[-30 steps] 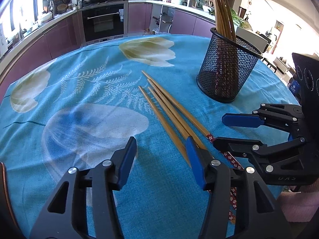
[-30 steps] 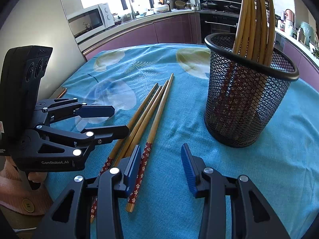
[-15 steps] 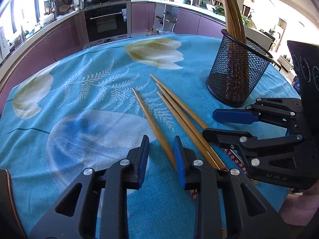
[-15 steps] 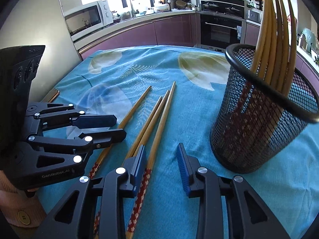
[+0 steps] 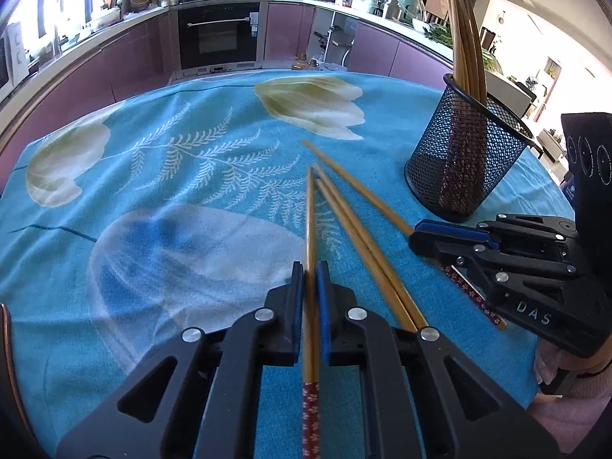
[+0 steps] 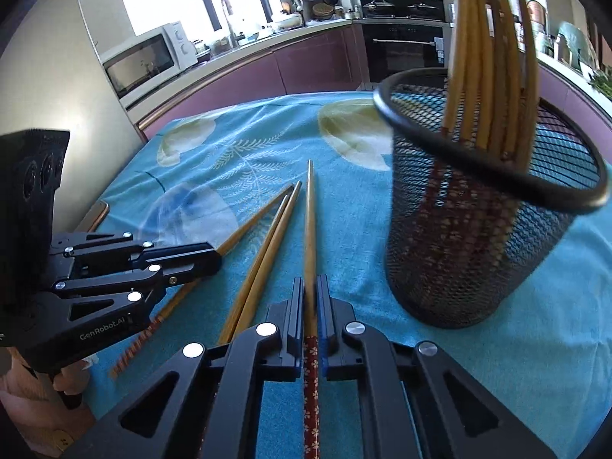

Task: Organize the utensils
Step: 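Close the left gripper on one chopstick while the right gripper closes on another, then lift both held chopsticks upright and carry them over the mesh cup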

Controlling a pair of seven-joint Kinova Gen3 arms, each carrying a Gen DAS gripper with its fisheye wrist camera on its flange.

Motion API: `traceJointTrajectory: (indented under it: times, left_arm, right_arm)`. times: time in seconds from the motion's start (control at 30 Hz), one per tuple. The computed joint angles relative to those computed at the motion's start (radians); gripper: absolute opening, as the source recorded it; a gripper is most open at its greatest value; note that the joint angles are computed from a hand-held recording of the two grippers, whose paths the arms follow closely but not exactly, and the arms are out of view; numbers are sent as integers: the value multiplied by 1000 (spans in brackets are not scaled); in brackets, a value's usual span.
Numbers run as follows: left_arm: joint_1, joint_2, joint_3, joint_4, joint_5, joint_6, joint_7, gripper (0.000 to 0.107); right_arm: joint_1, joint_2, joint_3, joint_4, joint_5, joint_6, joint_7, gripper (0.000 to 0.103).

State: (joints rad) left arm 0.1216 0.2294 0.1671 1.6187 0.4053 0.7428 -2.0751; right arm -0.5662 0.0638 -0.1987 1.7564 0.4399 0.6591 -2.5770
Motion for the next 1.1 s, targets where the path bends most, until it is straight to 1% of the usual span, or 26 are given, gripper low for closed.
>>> traceJointTrajectory:
  times: [0.13,0.27,0.37,0.5,0.63,0.83,1.0,1.07,1.1]
  left_arm:
    - [-22,-19,5,19,44,7,-33,8]
    - [-44,-36,7,34,106,34,-99,8]
    - [-42,-40,2,44,120,47,-128,8]
    - [-27,-32,-5,40,105,58,-129,8]
    - [-23,-19,-7,24,92,77,-130,8]
    - [-29,11,-3,-13,89,110,-134,10]
    - [-15,26,-2,-37,66,111,-112,10]
    - [-4,25,-3,-37,48,101,-92,8]
    - [-1,26,-2,-38,42,97,-84,8]
  right_arm:
    - [8,-30,-7,25,-8,-30,11,6]
    - [27,-49,-19,37,-82,-51,101,6]
    - [37,-49,-24,33,-144,-48,177,6]
    - [36,-36,-28,17,-173,-21,217,6]
    - [26,-22,-25,3,-165,-3,218,6]
    - [23,3,-11,-21,-170,9,243,13]
    - [21,21,0,-37,-167,5,259,12]
    - [18,23,3,-39,-166,2,265,6]
    - [17,20,5,-37,-165,-1,264,6]
